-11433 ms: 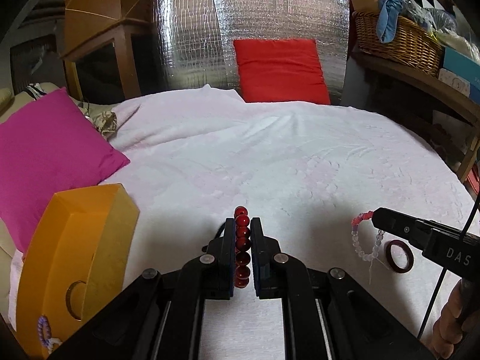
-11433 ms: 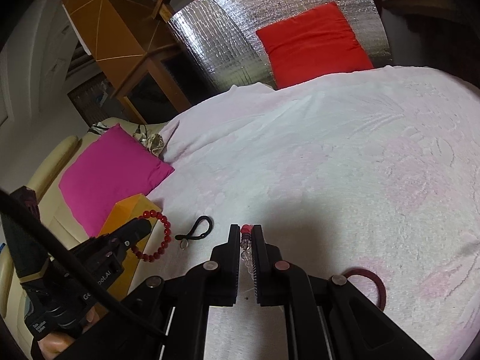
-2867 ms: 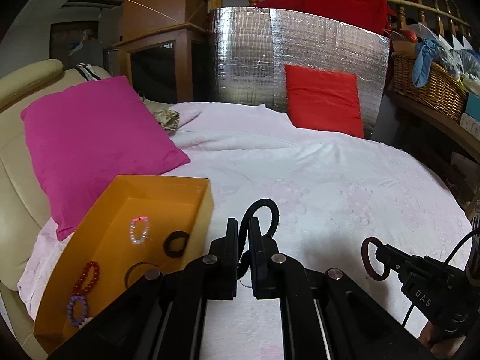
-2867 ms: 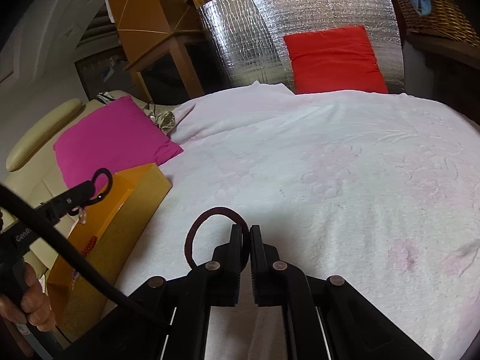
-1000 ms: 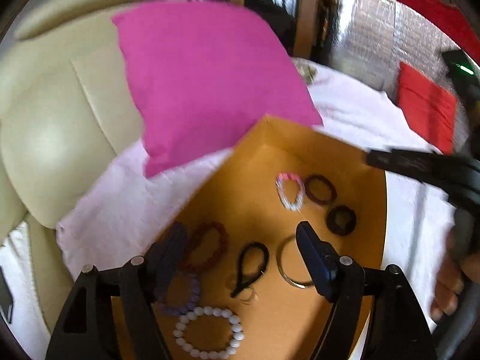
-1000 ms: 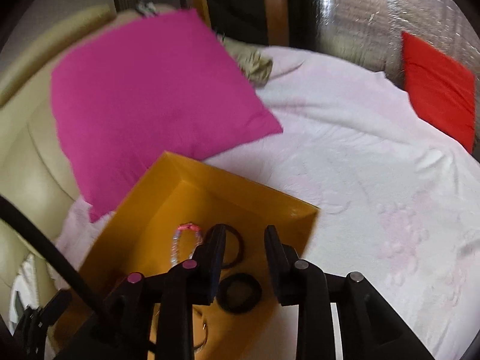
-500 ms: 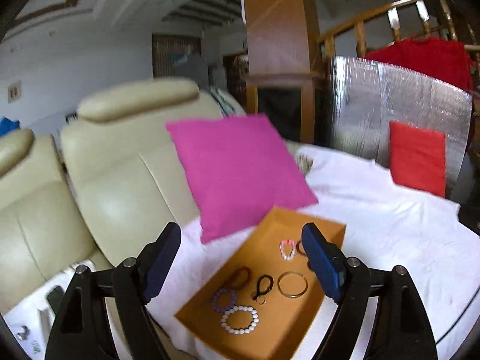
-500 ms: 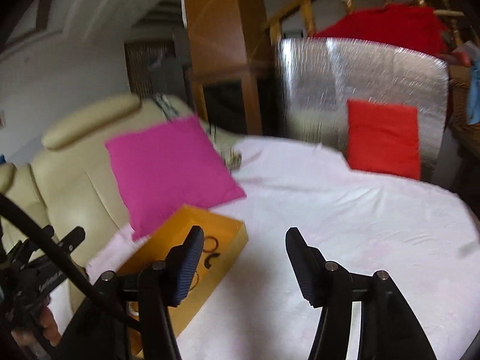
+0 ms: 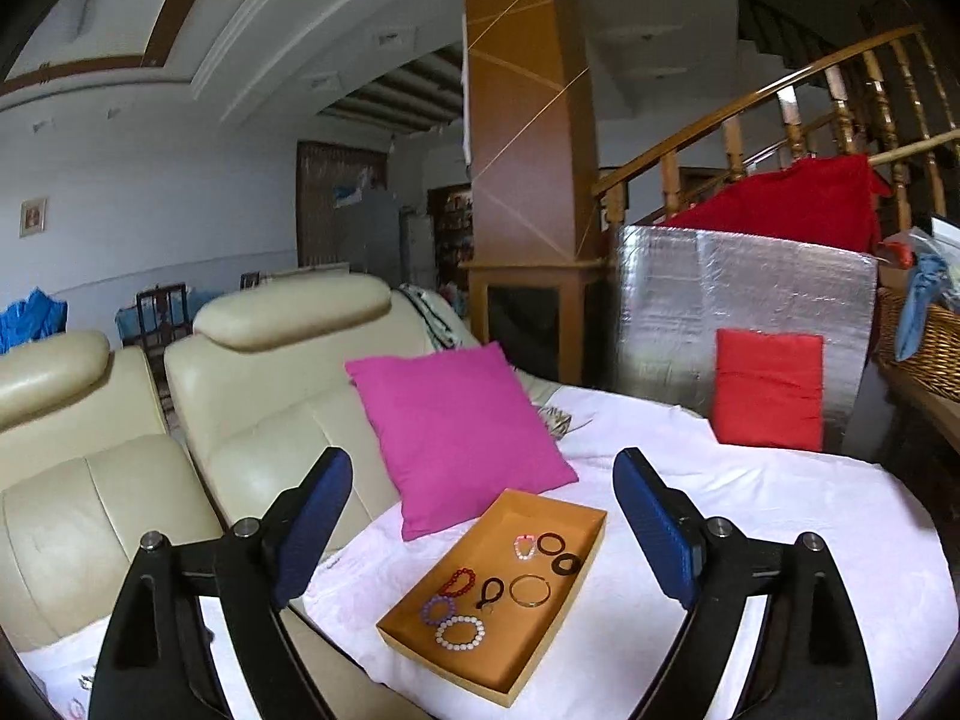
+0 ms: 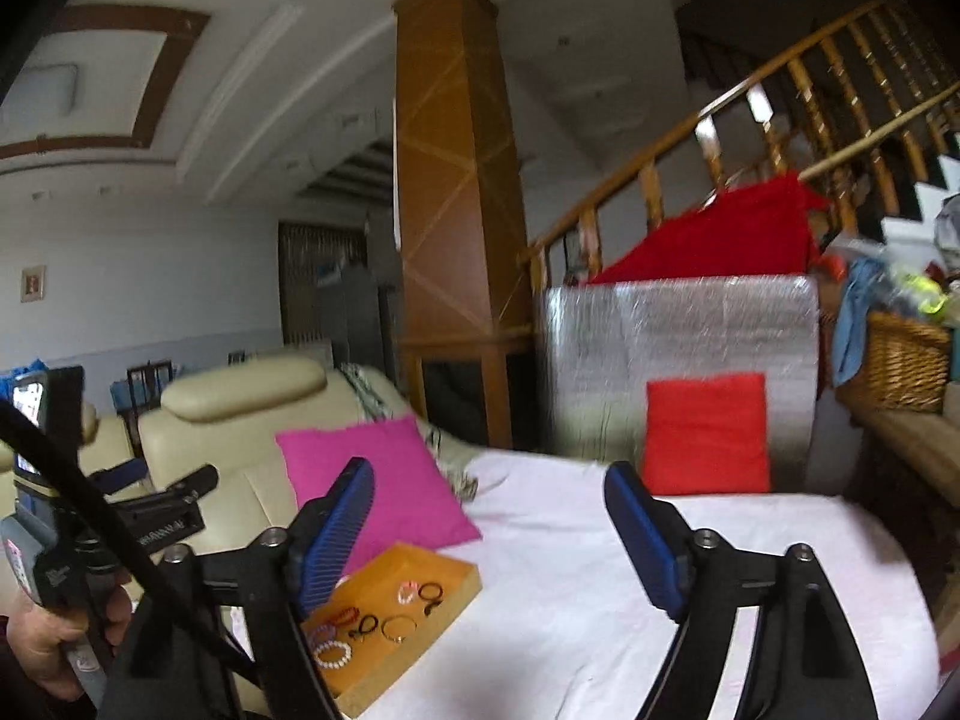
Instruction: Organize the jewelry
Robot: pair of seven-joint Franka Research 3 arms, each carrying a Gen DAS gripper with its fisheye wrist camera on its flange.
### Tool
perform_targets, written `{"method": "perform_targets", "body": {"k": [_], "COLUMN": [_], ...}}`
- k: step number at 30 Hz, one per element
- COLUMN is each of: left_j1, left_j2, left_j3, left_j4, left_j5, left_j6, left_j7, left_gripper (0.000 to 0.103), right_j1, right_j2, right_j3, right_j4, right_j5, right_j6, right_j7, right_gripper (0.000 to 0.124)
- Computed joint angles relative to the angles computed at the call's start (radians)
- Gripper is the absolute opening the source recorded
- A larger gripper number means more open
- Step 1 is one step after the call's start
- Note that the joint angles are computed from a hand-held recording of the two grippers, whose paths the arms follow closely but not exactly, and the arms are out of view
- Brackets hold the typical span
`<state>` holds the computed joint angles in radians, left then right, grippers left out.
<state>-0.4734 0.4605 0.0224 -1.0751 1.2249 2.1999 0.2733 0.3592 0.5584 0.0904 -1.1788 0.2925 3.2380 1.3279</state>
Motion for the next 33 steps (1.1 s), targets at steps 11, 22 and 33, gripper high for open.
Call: {"method": "perform_targets", "body": {"k": [11,22,33], "left_j1": [-0.014,0.072,0.142], "left_j2": [-0.196,-0.301,-0.134], "left_j3": [-0.074,-0.168,-0.110], "left_j4": [-0.206,-0.358,-0.213], "left_j5": [0.146,0.231,0.018], "left_j6": [-0.112,-0.183,-0.089], "left_j7": [-0.049,-0.065,0.026], "left_gripper": [0.095,0.103,0.103], "right_j1": [-0.315,-0.421,-0.124], "right_j2": [-0.333,-0.304,0.069], "right_j3": [0.326,0.441,0.289], "right_j4": [-0.469,-0.453,0.050], "right_j5": [-0.240,-0.679,-0.583], "right_j6": [0.286,0.181,-0.271], "right_j7": [0.187,0.617,0.435], "right_gripper": [0.096,0.099,0.099]}}
